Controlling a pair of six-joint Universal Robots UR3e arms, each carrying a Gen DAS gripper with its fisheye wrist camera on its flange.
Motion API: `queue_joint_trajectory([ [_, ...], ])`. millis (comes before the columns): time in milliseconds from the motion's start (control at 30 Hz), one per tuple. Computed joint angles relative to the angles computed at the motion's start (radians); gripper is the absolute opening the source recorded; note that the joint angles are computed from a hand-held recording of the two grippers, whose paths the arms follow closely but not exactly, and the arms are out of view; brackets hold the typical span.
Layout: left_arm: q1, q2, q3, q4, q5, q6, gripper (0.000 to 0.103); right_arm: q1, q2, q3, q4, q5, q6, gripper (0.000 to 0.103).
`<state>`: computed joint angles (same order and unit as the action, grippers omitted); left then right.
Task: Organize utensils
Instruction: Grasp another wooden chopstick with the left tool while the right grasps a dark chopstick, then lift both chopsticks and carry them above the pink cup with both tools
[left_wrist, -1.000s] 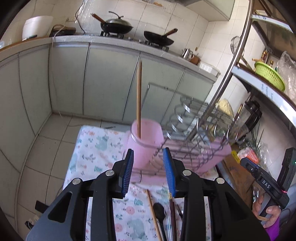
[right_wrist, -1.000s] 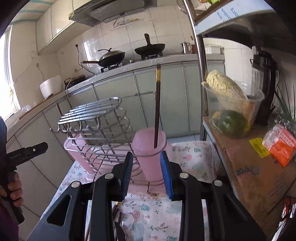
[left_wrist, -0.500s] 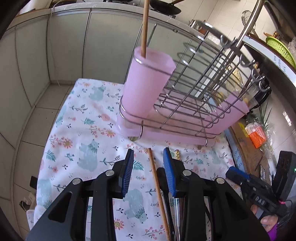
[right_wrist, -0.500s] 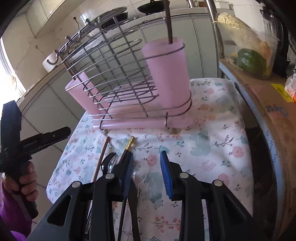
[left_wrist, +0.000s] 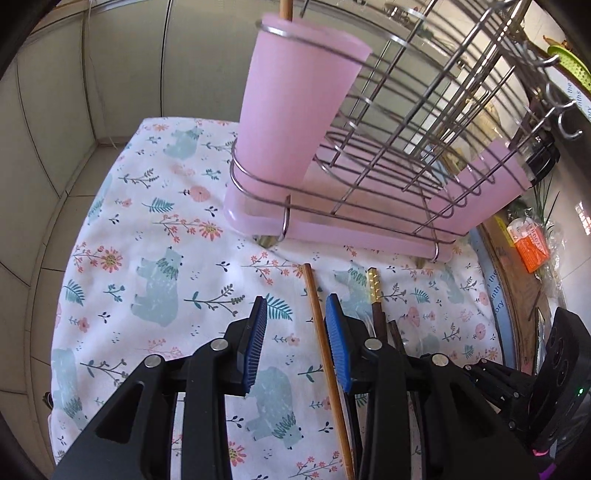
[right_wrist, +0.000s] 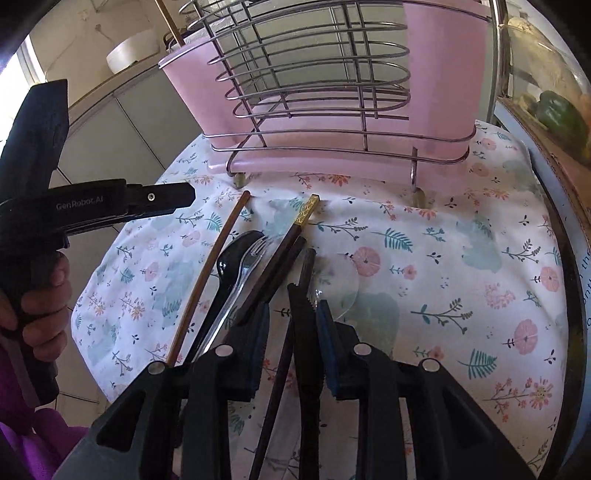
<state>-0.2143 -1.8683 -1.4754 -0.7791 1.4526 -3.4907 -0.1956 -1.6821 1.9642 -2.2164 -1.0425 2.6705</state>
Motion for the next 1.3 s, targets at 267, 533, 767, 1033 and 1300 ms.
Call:
queue_joint_trajectory([
  [267, -0.013, -0.111, 0.154, -0.096, -0.012, 0.020, 0.033, -0.106, -0.004, -0.003, 0.035, 0.088, 0.008, 0.002],
  [533, -0.017, -0.207, 0.273, -0.194, -0.024, 0.026, 0.033, -0.313, 0.017, -0.031, 0.198, 0.228, 0.019, 0.002],
  [767, -0.011, -0.261, 0.335, -0.243, -0.031, 0.016, 0.020, -0.340, 0.078, -0.048, 0.215, 0.229, 0.037, 0.003],
  [1033, 0.009, -0.260, 0.331, -0.232, -0.078, 0.014, 0.008, -0.302, 0.131, -0.112, 0.256, 0.194, 0.030, 0.006],
  [1300, 0.037, -0.128, 0.218, -0.185, -0.100, 0.081, 0.006, -0.215, 0.189, -0.194, 0.227, 0.100, 0.060, 0.014],
])
